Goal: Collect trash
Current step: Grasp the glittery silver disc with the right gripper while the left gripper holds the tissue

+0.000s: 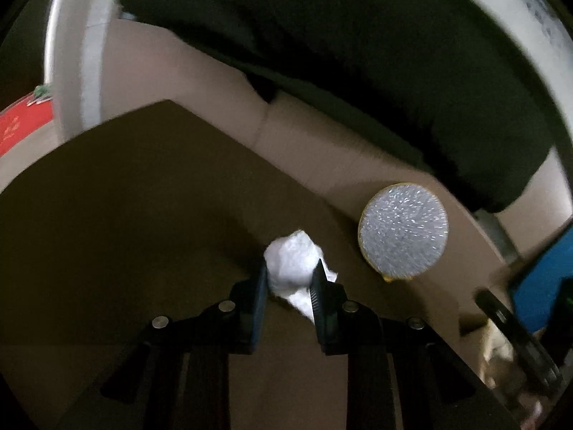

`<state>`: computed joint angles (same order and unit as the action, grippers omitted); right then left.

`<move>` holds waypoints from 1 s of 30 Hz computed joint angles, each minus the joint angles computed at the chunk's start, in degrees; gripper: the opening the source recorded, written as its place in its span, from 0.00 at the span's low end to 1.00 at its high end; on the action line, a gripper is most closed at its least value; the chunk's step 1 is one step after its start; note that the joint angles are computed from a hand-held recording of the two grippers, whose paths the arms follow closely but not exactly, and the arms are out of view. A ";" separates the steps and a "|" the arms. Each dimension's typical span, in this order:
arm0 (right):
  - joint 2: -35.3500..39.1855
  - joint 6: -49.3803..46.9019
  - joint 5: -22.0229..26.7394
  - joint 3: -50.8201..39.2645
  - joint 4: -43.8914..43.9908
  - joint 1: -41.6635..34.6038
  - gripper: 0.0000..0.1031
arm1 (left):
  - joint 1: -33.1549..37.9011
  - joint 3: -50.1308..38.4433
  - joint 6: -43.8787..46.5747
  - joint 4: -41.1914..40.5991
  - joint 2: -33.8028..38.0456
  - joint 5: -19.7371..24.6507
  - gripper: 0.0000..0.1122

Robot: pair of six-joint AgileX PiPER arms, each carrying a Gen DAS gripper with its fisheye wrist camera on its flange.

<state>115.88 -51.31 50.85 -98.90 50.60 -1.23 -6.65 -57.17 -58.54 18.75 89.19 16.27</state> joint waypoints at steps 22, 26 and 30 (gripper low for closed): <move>19.04 11.54 -0.96 -28.64 -11.57 11.00 0.40 | 6.92 16.59 13.43 -13.54 -18.42 -0.46 0.21; 18.37 8.41 2.66 -28.71 -9.44 11.54 0.13 | 3.68 17.18 1.54 -2.18 -19.34 0.13 0.21; 10.99 3.73 0.17 -17.96 -6.65 11.43 0.12 | -1.79 16.40 -14.53 14.17 -21.12 4.17 0.21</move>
<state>126.87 -47.58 51.02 -116.87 43.95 10.20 -8.44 -40.77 -73.07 32.92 68.07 20.44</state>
